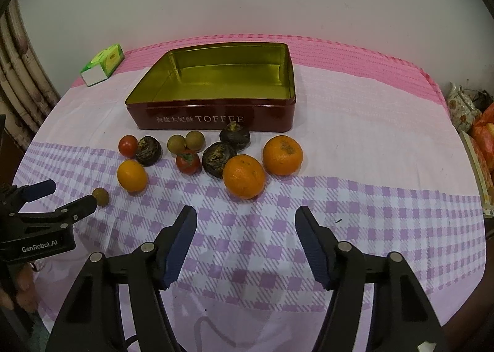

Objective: Organize fruits

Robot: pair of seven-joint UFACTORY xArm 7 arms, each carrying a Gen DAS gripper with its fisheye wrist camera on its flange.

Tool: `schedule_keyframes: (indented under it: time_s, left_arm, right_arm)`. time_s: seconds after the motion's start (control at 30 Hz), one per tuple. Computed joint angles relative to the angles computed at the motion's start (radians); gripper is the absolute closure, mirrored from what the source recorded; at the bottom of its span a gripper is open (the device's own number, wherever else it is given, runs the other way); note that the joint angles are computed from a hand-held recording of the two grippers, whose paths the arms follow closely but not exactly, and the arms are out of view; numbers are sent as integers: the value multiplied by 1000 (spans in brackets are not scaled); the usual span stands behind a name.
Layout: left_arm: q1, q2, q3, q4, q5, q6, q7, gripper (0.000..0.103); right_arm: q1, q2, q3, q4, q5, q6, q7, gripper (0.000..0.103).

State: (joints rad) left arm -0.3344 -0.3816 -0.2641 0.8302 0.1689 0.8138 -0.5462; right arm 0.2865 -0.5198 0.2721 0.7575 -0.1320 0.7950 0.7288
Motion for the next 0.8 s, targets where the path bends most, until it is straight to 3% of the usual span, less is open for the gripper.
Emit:
schedule_keyframes:
  time_s: [0.8]
  left_arm:
    - [4, 0, 15, -20, -34, -6, 12, 9]
  right_arm:
    - [8, 5, -6, -7, 15, -7, -4, 40]
